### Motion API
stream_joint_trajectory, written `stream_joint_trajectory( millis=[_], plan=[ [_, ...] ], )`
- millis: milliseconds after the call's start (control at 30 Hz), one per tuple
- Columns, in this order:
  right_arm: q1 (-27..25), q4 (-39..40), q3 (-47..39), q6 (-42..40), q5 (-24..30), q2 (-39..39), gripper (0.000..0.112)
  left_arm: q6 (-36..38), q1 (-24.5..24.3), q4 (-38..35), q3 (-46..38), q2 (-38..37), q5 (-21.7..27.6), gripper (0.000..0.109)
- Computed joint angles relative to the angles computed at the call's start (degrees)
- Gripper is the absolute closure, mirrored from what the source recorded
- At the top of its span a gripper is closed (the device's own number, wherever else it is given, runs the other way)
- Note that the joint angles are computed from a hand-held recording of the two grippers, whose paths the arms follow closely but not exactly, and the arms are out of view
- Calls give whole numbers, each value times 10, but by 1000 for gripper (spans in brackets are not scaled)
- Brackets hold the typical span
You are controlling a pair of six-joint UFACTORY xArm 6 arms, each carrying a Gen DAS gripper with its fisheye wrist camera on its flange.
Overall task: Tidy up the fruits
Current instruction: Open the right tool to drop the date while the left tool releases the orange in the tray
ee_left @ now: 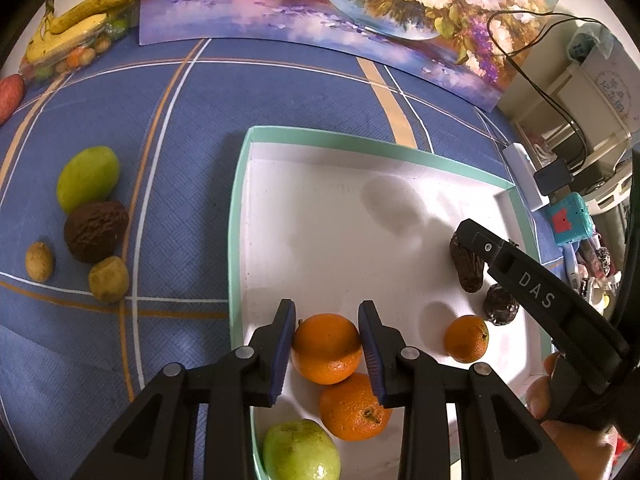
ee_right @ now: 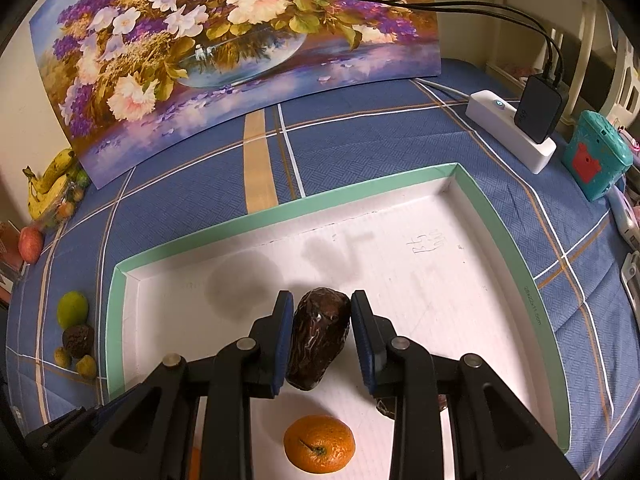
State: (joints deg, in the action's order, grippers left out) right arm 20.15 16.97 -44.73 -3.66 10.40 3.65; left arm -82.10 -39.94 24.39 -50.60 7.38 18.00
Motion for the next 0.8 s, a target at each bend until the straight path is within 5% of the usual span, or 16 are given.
stream_joint_trajectory(
  millis=[267, 400, 800],
  plan=[
    [-5, -37, 0, 30, 5, -3, 81, 19, 1, -15, 6, -10, -11, 72],
    [-9, -47, 5, 39, 10, -23, 81, 16, -1, -9, 6, -24, -7, 63],
    [-20, -121, 19, 94, 44, -92, 81, -30, -5, 45, 12, -91, 50, 62]
  ],
)
